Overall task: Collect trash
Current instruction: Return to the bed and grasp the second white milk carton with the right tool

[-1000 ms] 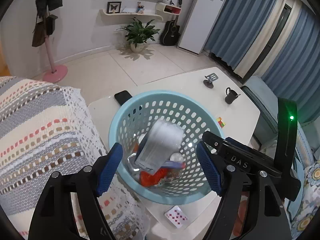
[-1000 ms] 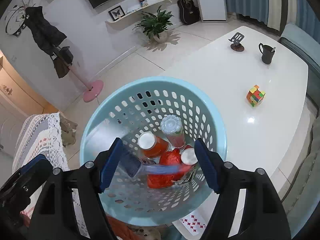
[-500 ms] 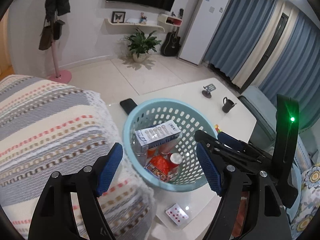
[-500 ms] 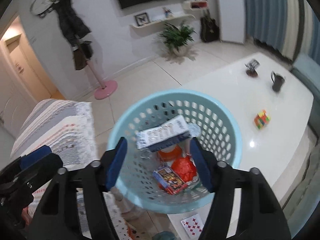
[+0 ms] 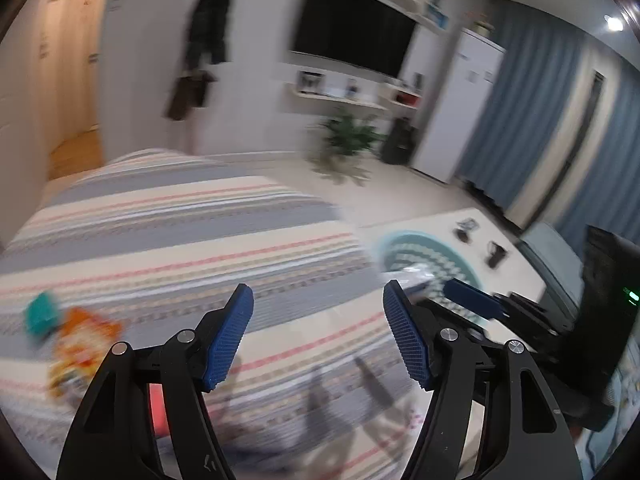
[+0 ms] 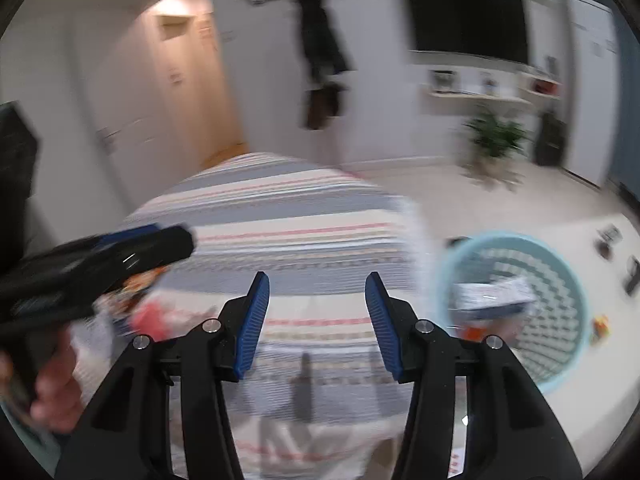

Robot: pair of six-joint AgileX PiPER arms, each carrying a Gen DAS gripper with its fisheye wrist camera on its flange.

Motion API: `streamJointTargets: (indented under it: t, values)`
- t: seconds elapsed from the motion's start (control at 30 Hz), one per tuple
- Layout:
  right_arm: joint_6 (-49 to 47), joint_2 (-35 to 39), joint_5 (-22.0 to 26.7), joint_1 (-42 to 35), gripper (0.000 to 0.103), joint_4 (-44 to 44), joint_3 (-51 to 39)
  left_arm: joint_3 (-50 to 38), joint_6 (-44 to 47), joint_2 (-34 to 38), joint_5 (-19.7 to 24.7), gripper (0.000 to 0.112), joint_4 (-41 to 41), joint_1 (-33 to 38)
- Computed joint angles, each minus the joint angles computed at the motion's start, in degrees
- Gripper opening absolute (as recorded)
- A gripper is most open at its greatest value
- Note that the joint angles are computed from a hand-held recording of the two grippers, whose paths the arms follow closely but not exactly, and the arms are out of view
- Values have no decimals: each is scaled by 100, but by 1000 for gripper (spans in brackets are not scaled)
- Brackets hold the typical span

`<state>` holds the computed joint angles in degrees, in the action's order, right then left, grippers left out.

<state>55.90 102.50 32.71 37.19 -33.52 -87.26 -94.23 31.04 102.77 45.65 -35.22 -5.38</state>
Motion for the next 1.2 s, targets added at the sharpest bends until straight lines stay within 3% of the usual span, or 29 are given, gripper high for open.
streamJointTargets:
  t: [0.03,0.13,0.2,0.33,0.6,0.73,0.87,0.97,1.03,1.2]
  values:
    - [-201,61,-35,88,47,164,-102,147,50,-98,-27,65,-7,251]
    - [-1062,336,-156,414,55,786,-483,307,89,-163,26,44,-19,854]
    - [-1436,578,-57,639,62,942,-794,363,149,-142,74,43,-130,1250]
    - [-2274,1248,515,1075,82,1211,-1678,494,263,-48,124,62,-296,1942]
    - [-3423,2629,1946,1503,87,938,-3651,262,396,329,556,72,-320,2525]
    - [-3582,3101,2313,1543,86,870,-4238,44,543,656,845,76,-350,2658]
    - [-3292,2811,1891,1572,60,766,-3654,-231,542,941,943,80,-247,2593]
    - [-2919,2505,1590,1529,49,715,-3164,-424,617,1083,1119,82,-237,2555]
    - [-2599,2163,1217,1397,49,783,-2609,-532,641,1163,1130,82,-121,2482]
    - [-1801,1653,912,1127,49,535,-1831,-387,589,1105,896,82,239,2237]
